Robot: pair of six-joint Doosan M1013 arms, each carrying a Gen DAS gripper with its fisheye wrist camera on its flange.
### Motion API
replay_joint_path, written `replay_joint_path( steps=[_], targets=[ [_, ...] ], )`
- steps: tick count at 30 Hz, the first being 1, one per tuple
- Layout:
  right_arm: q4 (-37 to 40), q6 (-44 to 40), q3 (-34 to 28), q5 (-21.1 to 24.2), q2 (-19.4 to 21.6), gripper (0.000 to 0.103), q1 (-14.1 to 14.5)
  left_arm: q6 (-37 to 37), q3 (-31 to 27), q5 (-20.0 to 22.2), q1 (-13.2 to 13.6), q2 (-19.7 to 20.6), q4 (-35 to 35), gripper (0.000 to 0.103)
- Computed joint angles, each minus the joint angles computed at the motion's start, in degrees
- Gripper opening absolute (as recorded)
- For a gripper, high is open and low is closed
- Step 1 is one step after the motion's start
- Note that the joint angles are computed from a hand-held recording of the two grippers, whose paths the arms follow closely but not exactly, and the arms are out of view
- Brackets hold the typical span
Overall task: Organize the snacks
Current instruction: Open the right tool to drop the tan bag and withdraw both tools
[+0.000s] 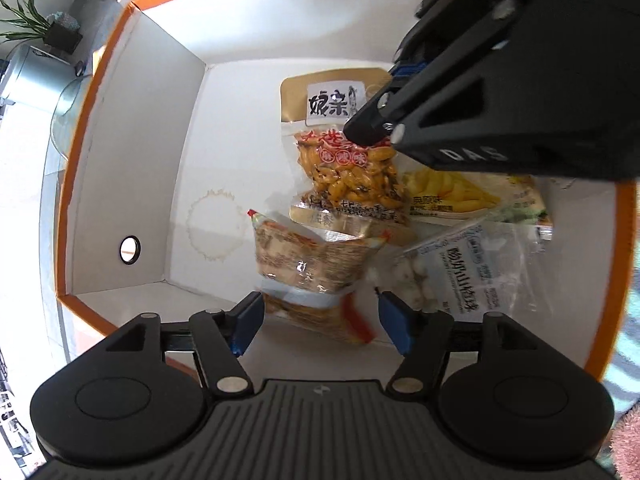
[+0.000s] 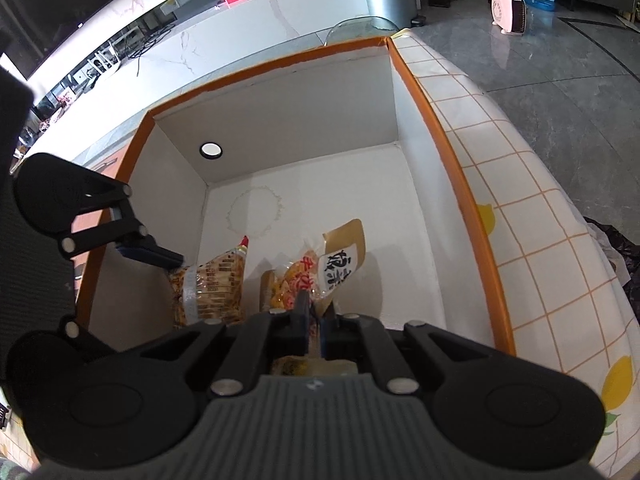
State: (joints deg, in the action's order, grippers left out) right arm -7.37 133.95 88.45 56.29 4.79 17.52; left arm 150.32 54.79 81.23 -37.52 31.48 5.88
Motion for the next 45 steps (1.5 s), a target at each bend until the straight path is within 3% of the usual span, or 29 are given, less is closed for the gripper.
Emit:
replay_joint_path(
  steps=[13,19,23,30,39,45],
  targets=[
    [0.03,0.04,-1.84,2.78,1.47,0.000,0.37,-12.02,6.98,-8.66,3.85,-8.32,-10.21,0.080],
    [-3.10,-1.37,-4.67,8.80,3.39,0.007,1.57,-19.02,10.14,-12.71,4.71,-12.86,-12.47,0.080],
    [-5.24,-1.37,-6.80,13.40,4.85,0.017,2.27,-27.21,10.78,-12.50,5.56,-14.60,-11.86,0.080],
    [-7.89,-0.67,-8.36,17.53,5.69,0.022,3.53,-39.12,13.15,-13.70,8.00,-18.05,-12.09,0.080],
    [-11.54,1.53,-9.06,18.63,4.29,0.028,5.23,-46.97,19.04,-17.64,11.01,-23.63,-13.67,0.080],
    [-13.63,6.86,-7.54,13.00,0.44,0.029,8.32,-52.83,23.38,-21.77,12.60,-27.28,-11.02,0.080]
  ],
)
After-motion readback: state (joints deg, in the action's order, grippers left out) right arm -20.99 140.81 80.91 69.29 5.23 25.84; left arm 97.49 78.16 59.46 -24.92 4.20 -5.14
